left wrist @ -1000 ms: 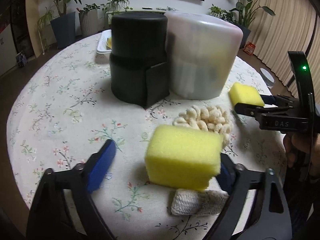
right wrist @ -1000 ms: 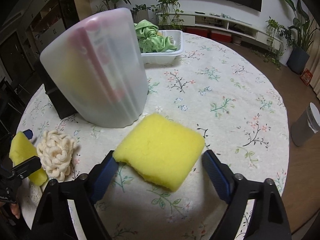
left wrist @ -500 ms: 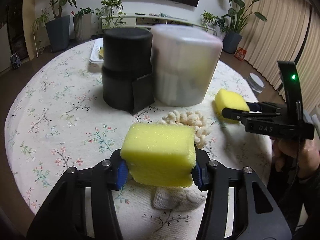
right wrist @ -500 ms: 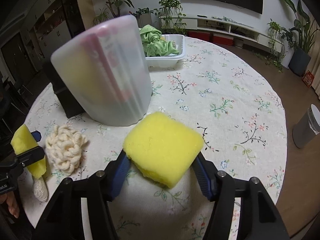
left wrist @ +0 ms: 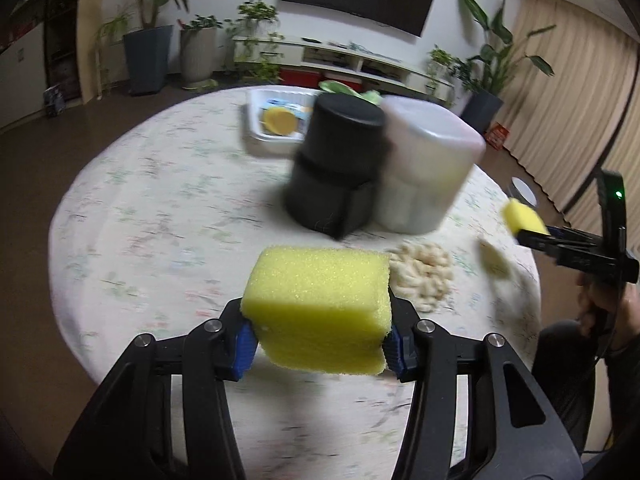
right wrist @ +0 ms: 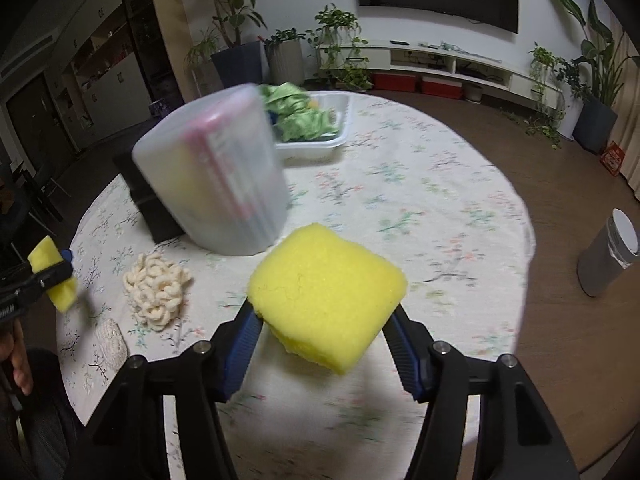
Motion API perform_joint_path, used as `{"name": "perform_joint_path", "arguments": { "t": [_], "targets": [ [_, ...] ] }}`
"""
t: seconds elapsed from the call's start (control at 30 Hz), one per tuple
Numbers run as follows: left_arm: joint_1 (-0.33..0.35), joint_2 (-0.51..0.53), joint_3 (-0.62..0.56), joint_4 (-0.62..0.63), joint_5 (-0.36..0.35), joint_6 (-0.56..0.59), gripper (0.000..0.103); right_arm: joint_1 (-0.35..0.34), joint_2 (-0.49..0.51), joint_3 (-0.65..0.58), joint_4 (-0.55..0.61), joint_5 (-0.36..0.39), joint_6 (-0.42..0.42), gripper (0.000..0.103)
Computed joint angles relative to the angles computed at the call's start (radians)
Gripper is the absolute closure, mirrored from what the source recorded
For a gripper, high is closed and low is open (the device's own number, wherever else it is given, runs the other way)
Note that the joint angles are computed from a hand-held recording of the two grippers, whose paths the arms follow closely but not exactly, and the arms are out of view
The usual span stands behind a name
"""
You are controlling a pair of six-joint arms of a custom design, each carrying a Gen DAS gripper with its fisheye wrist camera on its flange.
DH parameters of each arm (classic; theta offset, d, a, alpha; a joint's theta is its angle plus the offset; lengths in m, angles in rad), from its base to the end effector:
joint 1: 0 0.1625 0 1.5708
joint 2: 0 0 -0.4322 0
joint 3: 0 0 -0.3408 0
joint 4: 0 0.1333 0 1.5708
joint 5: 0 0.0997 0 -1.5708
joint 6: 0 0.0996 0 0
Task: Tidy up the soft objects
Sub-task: 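Carry both yellow sponges with both tools over the tray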
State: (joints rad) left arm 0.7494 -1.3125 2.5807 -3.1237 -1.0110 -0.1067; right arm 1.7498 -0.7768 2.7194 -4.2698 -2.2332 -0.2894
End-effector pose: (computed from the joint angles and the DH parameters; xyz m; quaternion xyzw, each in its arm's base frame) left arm -0.1157 -0.3620 0.2020 0.2961 0.9050 -0.2443 0.1835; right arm 0.1262 -0.2930 0.1593 0.0871 -0.8827 0.3320 0.3210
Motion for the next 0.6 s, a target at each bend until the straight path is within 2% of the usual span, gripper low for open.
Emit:
{"name": "perform_joint_path", "arguments": {
  "t": [0.17, 0.3, 0.43, 0.6],
  "targets": [
    [0.042, -0.067, -0.078, 0.089, 0.058, 0.076, 0.055, -0.055, -0.155, 0.003, 0.088, -0.015, -0.045, 0.040],
    [0.078, -0.079, -0.192, 0.165, 0.097, 0.154, 0.055, -0.098, -0.337, -0.041, 0.246, -0.026, -0.098, 0.040],
    [0.095, -0.037, -0.320, 0.202, 0.132, 0.240, 0.055, -0.123, -0.476, -0.146, 0.443, -0.049, -0.134, 0.040],
    [0.114, 0.055, -0.470, 0.231, 0.128, 0.325, 0.055, -0.108, -0.525, -0.311, 0.613, -0.071, -0.183, 0.040]
  ]
}}
